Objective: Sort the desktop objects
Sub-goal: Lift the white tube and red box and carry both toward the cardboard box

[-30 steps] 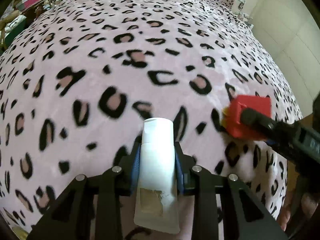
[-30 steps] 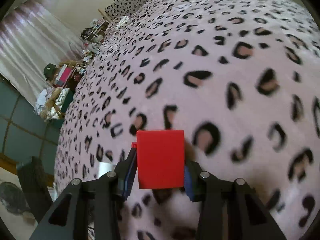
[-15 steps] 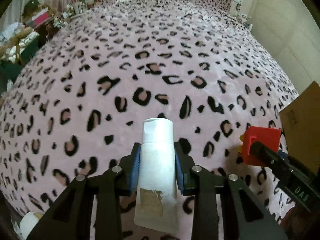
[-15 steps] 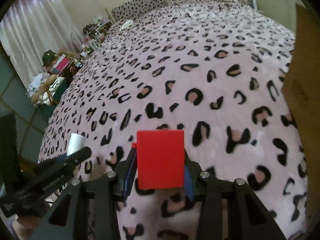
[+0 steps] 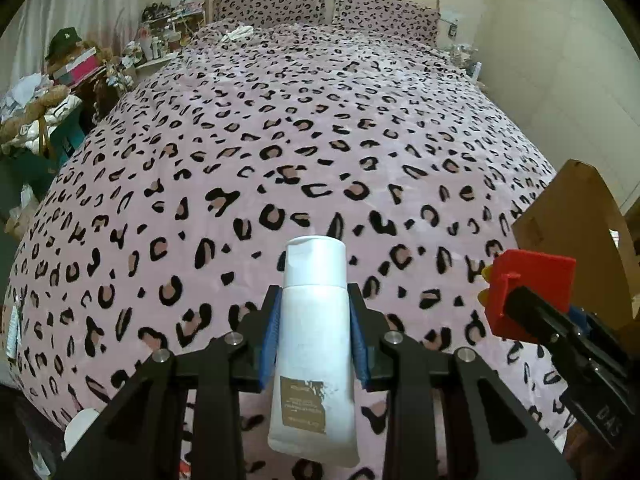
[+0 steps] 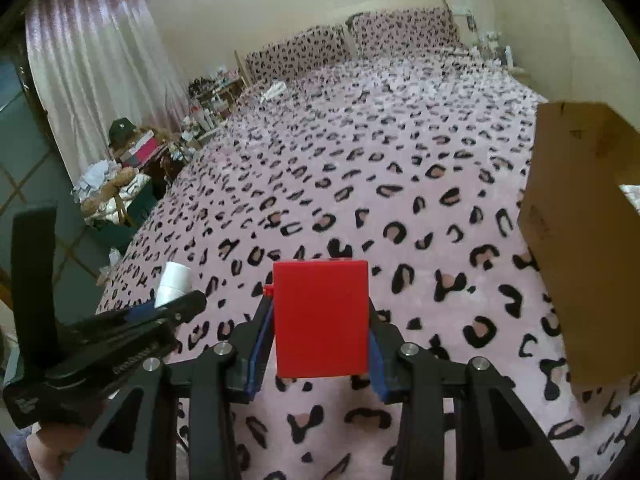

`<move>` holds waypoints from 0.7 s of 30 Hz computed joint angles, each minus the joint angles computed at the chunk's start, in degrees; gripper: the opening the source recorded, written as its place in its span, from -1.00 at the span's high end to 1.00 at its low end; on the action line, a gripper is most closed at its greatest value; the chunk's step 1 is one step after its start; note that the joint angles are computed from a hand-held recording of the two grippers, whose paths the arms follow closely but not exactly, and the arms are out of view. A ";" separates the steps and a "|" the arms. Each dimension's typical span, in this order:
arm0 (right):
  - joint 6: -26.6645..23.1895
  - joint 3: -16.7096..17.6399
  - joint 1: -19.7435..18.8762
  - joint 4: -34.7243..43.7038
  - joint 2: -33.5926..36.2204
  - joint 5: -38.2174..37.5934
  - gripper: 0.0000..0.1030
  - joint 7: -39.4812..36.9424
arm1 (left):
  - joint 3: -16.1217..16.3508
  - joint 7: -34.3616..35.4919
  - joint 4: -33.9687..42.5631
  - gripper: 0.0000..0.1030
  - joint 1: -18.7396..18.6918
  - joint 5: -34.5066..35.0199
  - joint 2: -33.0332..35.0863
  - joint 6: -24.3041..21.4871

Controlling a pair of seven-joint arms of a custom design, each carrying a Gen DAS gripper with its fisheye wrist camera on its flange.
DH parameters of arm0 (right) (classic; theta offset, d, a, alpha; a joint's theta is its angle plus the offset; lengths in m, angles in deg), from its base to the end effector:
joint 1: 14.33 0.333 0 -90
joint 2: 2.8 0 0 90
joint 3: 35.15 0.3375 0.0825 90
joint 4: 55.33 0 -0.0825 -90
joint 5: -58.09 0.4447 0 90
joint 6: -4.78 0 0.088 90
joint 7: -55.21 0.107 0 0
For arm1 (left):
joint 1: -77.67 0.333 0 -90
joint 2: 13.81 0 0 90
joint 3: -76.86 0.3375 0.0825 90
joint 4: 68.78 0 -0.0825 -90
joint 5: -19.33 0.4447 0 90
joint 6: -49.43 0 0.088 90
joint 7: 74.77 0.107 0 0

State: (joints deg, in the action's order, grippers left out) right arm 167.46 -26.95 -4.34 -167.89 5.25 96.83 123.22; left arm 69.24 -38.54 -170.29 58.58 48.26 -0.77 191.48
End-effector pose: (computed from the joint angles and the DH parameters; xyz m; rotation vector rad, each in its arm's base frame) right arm 0.6618 0.1792 0.4701 -1.7440 1.5506 -0.2528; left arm 0.6475 -0.3201 0.4802 -2.0297 1.7322 -0.6065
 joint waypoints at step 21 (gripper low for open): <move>2.67 -6.43 2.99 -10.36 -10.42 -1.10 0.20 2.68 | -1.94 1.46 5.55 0.39 -4.17 1.79 1.07 -1.25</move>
